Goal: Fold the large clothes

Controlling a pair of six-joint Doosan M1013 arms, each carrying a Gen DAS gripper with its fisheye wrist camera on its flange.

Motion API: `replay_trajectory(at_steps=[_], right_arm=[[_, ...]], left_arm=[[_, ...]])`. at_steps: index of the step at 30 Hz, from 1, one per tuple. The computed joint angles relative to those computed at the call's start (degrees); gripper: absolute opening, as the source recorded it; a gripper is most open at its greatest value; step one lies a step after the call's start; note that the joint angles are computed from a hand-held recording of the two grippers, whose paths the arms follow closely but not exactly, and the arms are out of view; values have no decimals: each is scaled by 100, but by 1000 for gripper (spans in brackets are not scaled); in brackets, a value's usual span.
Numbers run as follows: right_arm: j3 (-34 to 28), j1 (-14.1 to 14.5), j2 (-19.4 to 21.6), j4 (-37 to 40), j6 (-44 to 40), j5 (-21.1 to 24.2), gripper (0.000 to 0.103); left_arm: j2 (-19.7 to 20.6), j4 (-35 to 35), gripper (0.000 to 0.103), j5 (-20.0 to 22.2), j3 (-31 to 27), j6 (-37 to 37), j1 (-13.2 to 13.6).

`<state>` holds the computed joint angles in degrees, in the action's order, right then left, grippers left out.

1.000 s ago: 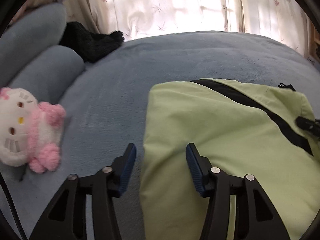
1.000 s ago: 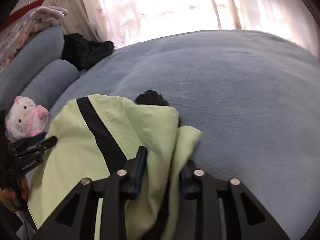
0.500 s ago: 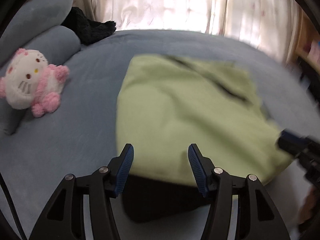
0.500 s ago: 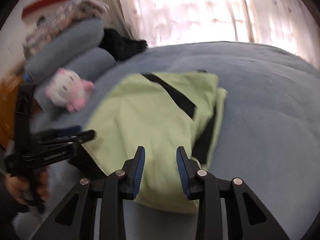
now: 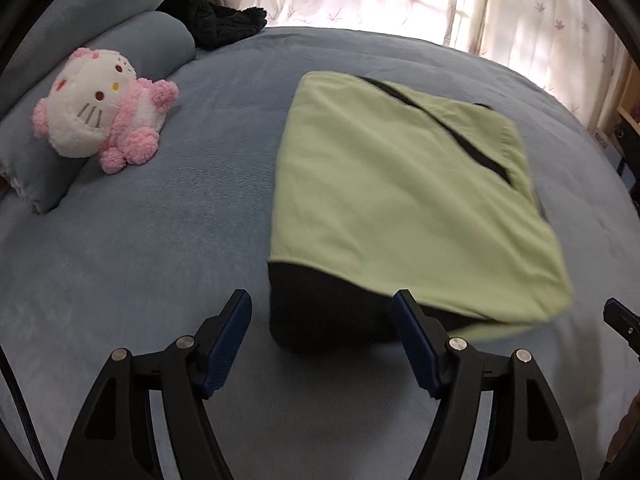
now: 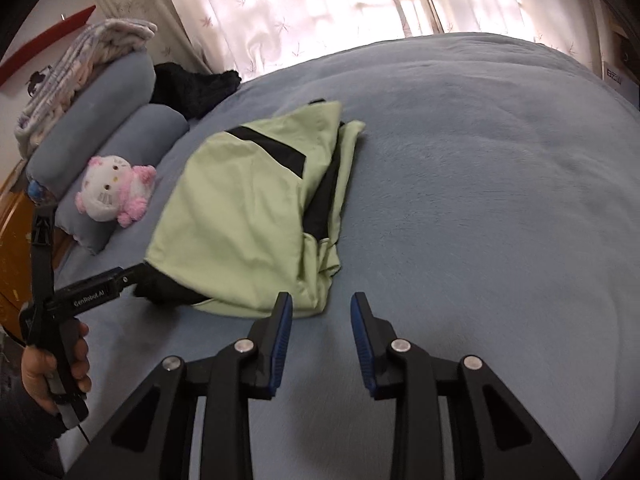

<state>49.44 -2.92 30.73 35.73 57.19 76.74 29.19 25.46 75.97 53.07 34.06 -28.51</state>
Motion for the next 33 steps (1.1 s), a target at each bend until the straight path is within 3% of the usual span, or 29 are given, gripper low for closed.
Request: replay_trajectory(at_steps=[2,7,14,19,26,33], right_arm=[[34,-78,-128,74,-4,173,30],[101,-282,-432,301,14,558,30],[99,-589,-856,413,-163,971,31],[57,-884,-1112,475,-296,1296,39],[341,-1285,-1537,530,-744,1228,40],[1003,-1693,-1966,473,-1044,1169,49]], left_arm=[[-48,-30,72,123,-104,-25,-116],[-232,43,89,351,-269,-132,-444],[-410,60,93,785,-664,-298,-910],[-433,234,99,1262,-1064,-193,-1283],[-337,636,101,1949,-1610,42,-1874],[-339,1025,101,1824,-1441,-465,-2484]])
